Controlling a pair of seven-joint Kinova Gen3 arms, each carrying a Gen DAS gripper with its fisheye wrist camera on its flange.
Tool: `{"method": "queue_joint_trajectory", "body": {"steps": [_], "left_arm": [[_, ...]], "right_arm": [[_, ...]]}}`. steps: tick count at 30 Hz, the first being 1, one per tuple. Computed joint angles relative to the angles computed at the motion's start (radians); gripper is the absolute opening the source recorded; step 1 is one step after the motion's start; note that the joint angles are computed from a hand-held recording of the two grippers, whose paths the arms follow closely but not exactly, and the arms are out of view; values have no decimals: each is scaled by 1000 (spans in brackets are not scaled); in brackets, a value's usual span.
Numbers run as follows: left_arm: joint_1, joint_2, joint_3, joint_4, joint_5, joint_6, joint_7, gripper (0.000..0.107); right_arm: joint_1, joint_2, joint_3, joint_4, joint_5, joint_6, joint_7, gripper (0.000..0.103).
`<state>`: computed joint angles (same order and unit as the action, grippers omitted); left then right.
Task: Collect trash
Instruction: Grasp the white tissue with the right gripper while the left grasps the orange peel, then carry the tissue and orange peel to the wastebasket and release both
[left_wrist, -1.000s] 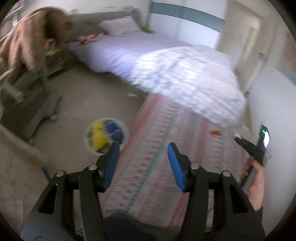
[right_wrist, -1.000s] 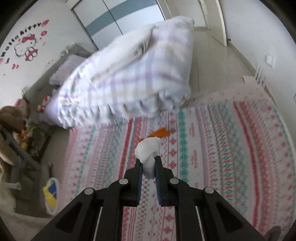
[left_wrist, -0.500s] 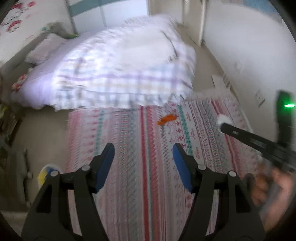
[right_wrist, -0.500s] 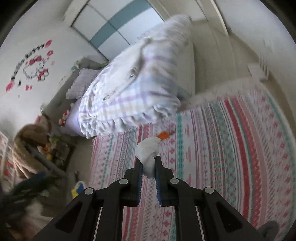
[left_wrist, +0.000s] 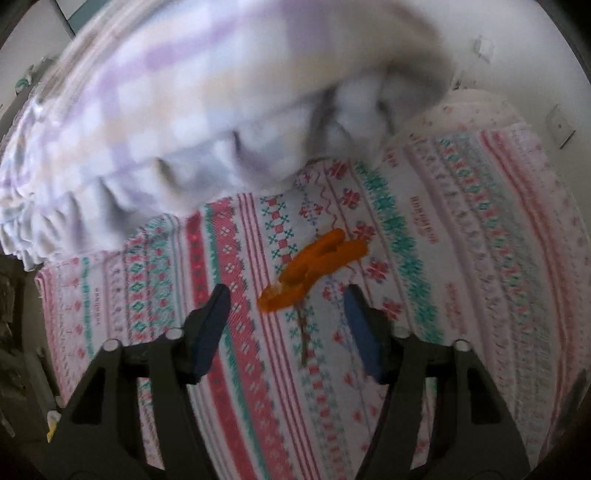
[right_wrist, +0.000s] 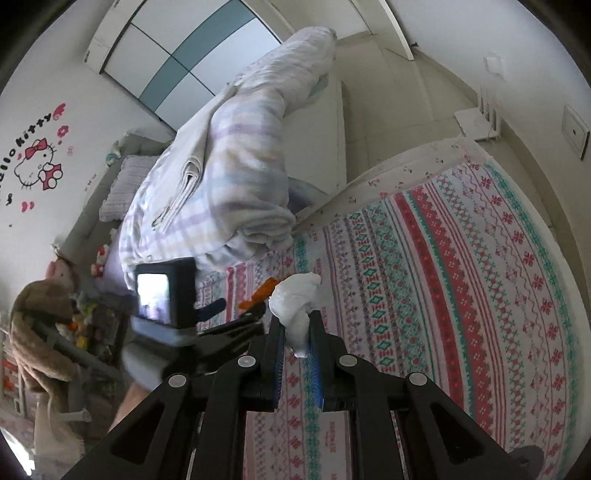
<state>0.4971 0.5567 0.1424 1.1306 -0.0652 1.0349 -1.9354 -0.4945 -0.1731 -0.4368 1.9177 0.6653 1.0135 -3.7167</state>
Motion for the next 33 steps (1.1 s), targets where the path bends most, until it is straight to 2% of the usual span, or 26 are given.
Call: {"method": "queue_joint_trajectory", "body": {"steps": [1,5,11,16,19,22,24,30,33], "left_arm": [[-10,18,4,-15,13,21,0,28],[-84,-1,35,0,105,36,-59,21],[-165,-114,22,77,156,45,-109,20],[-195,-264,-32,180,87,29,-66,20],[-260,-361,-56,247,79,25,-70,20],[-348,-405,-69,264,139,27,-101,20],[-417,-427,-84,270,203,34,-171,20],[-585,-421,-131,238,376,136,-296,20],[-671,-386,-156,199,457,204,-339,20]], "right_arm": [[0,4,4,-3,-2,-2,8,13],[-2,21,19,-11,-10,-16,32,13],[-26,45,22,-38,22,-31,36,13],[-65,80,21,-83,51,-23,49,13],[-103,121,34,-130,65,-16,79,13],[-148,164,53,-180,82,-11,110,13],[-186,196,65,-219,104,0,125,13],[-283,295,117,-343,137,7,206,13],[-320,346,145,-403,132,-8,257,13]]}}
